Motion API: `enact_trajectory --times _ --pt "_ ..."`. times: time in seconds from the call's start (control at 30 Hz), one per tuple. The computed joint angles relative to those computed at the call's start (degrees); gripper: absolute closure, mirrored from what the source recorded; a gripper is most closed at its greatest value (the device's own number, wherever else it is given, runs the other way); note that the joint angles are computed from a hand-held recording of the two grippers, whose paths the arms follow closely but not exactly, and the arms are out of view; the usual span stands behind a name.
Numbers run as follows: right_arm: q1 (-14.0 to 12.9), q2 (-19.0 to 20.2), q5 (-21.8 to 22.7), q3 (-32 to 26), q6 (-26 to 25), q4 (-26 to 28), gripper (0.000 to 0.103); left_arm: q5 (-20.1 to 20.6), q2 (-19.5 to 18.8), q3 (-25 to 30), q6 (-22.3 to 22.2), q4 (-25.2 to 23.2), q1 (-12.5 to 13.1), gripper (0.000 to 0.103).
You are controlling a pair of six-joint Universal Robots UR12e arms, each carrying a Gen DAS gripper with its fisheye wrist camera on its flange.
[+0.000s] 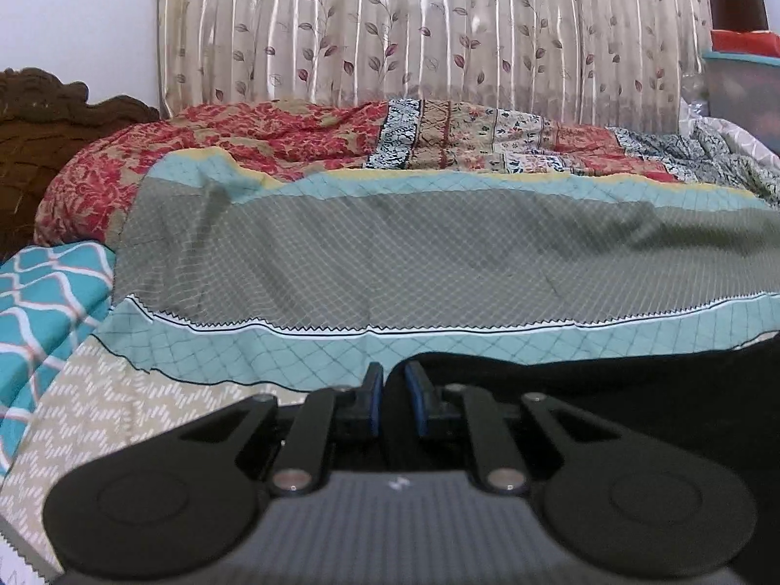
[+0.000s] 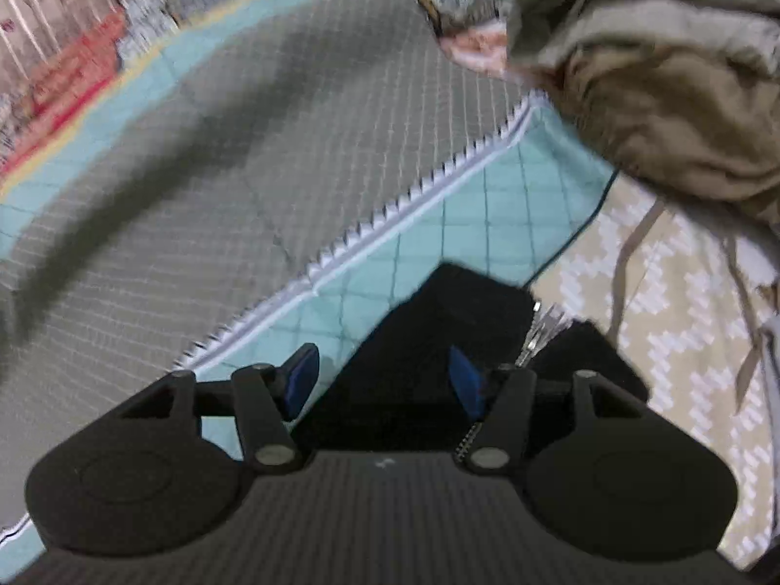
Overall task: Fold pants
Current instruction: 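Grasp the pants hem with the right gripper and lift it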
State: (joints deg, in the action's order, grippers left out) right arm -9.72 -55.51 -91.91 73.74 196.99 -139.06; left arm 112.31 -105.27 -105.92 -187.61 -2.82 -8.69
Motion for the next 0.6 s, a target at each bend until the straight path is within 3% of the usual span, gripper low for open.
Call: enact_trajectory --times 0.1,0.17,0.27,0.6 --pt "0.6 0.7 -3.2 0.2 0.3 -1.3 0.051 2.0 0.1 -0.1 1.2 0.3 -1.0 0.092" --pt "1.2 0.9 -5.4 0.2 -2.6 -2.2 0.085 2.9 0.4 -0.4 1.3 1.1 -1.3 0.092" --pt "0.1 -0.2 -2.0 1.7 -2.3 -4.2 0.091 4.1 1.3 -1.2 0.4 2.8 -2.0 0.092" --pt "-8.5 -10.9 18.8 17.2 9.0 -23.3 0.092 7.2 4.7 -4.3 0.8 6.8 -4.7 0.092"
